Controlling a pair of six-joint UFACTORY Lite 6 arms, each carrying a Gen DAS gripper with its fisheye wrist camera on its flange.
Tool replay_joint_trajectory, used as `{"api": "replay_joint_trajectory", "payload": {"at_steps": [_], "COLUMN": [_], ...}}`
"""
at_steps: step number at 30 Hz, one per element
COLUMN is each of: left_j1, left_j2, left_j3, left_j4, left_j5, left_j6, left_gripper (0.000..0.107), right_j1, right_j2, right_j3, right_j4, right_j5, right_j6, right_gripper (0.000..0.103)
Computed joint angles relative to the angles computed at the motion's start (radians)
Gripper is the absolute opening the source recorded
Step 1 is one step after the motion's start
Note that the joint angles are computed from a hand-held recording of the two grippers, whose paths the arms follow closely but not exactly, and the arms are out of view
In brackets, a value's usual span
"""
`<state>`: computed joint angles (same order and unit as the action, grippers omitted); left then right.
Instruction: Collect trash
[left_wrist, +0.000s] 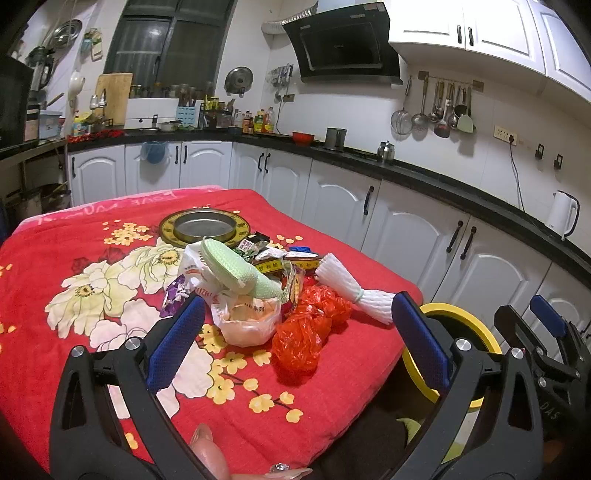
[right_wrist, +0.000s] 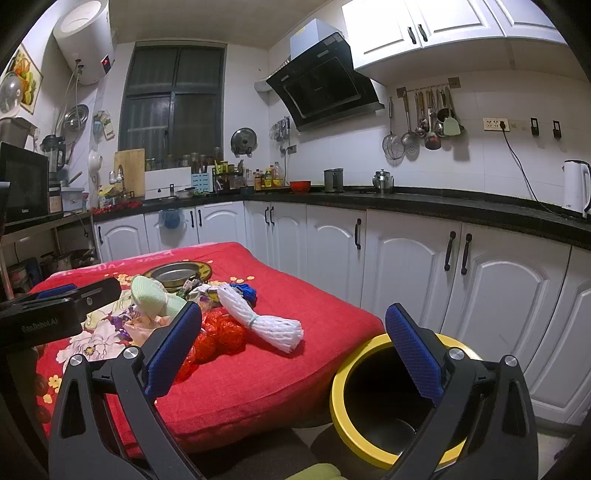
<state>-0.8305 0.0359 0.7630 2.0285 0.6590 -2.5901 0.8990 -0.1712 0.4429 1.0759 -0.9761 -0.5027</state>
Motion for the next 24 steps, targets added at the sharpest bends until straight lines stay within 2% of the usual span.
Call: {"api": "replay_joint_trajectory", "payload": {"at_steps": [24], "left_j1": [-0.004], "left_j2": [0.0], "left_j3": [0.001], "left_j4": [-0.001], "left_j5": [0.001], "left_j6": [-0.004], "left_gripper": [0.093], "right_j1": [-0.017], "right_j2": [-0.008], "right_j3": [-0.002], "right_j4": [-0.009], "right_j5": [0.017], "right_j6": [-0.002], "right_gripper": [0.097]}}
